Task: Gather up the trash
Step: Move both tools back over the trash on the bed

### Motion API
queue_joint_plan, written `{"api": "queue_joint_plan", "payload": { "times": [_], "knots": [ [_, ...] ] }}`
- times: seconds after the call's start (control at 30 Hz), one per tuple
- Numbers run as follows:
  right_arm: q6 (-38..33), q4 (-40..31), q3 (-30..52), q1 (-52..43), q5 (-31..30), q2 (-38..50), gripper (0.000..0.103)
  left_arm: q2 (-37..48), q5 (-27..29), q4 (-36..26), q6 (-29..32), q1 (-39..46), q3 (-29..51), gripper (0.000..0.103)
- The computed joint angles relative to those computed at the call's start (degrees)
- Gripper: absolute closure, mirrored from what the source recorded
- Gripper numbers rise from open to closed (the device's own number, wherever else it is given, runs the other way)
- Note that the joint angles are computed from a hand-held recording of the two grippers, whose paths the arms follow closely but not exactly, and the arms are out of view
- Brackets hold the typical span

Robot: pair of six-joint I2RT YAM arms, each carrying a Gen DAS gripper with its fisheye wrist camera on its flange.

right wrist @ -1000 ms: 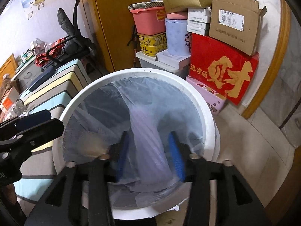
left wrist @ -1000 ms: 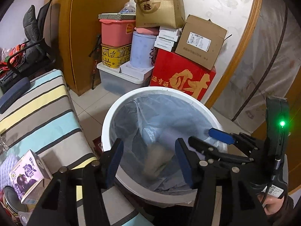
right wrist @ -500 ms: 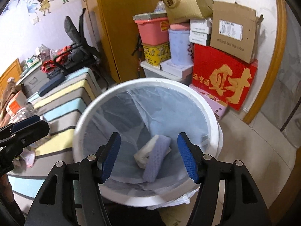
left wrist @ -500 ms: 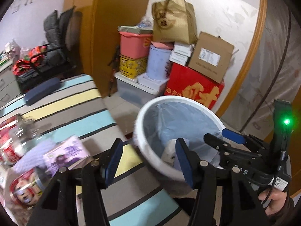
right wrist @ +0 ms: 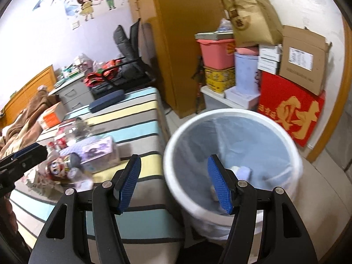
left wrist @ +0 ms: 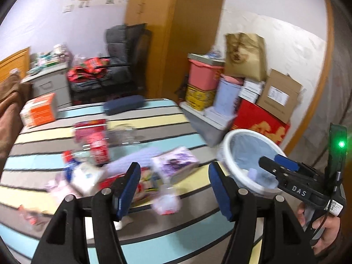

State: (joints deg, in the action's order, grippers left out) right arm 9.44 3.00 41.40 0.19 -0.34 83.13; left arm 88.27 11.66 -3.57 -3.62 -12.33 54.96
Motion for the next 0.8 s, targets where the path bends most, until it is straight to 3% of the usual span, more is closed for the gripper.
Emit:
{"api": "queue_joint_plan", "payload": {
  "times": [0.37, 0.8],
  "knots": [
    [-0.6, 0.6, 4.1, 6.8, 0.2, 5.4, 0.039, -1.8, 2.1, 1.1, 0.4, 12.5, -4.6, 0.035],
    [-0.8, -2.1, 14.8, 11.4, -1.5, 17.2, 0.038, 6.6, 5.9, -0.3, 1.1, 20.8, -1.0, 0.033]
  ]
}}
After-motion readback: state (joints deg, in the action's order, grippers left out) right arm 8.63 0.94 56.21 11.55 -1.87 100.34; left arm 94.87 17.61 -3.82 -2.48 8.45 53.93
